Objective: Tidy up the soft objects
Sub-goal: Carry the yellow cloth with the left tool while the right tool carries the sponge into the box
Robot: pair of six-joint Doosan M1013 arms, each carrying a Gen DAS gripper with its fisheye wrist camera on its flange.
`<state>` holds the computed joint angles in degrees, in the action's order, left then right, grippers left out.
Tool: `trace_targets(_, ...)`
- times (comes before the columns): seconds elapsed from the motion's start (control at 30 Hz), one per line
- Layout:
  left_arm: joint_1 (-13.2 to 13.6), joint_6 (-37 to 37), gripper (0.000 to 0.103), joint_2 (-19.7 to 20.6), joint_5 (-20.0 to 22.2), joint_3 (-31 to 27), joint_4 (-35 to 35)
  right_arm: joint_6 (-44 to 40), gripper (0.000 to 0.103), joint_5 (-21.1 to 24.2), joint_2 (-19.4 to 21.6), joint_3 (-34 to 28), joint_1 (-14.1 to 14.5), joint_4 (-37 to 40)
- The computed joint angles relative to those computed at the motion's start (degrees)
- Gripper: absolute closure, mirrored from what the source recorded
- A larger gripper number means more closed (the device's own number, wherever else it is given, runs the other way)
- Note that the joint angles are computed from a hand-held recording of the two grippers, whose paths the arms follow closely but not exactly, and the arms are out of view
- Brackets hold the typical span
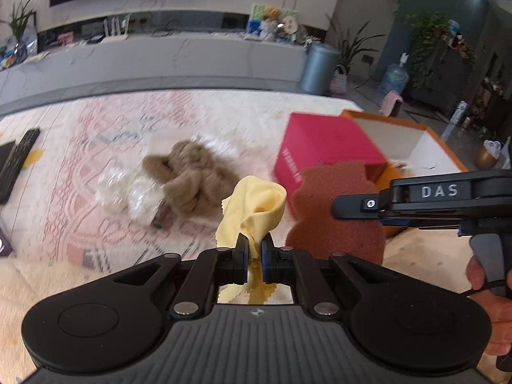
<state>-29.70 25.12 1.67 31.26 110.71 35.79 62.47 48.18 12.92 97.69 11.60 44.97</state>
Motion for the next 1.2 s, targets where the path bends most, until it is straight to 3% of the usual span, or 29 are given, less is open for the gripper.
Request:
trace_targets(0.3, -1.2, 8.6, 0.095, 2.6, -6.4, -6.0, -2.9, -3.7, 0.061, -1.8, -2.6, -1.6, -4.9, -3.0)
trace_targets(0.43, -1.0, 16.3, 0.095, 5.4, -9.2, -9.7, -8.6, -4.1, 0.061, -1.7, -2.3, -4.0, -8.0, -5.4)
trace_targets(0.57, -0.4, 30.7, 0.095, 9.1, -11.2, -14.5, -21.9, -3.3, 0.061, -2.2, -1.0, -7.4, -9.9, -11.3)
trace_targets(0.8, 0.0, 49.3, 0.095, 17.3, -7.9, -24.6, -38.7, -1.9, 0.061, 1.8, 4.6, -15.4, -13.0, -22.2)
trace_targets(1.0, 0.7, 57.2, 0.095, 24.8, -1.9, -32.8, -47.8, -4.5, 0.061, 5.1, 11.4, -22.5, -13.8, -27.5)
trace_targets(1.2, 1.4, 60.2, 0.095, 30.0, 2.3, -38.1, -53.1, -4.2, 0.061, 10.5, 17.8, -28.7, -12.8, -34.1)
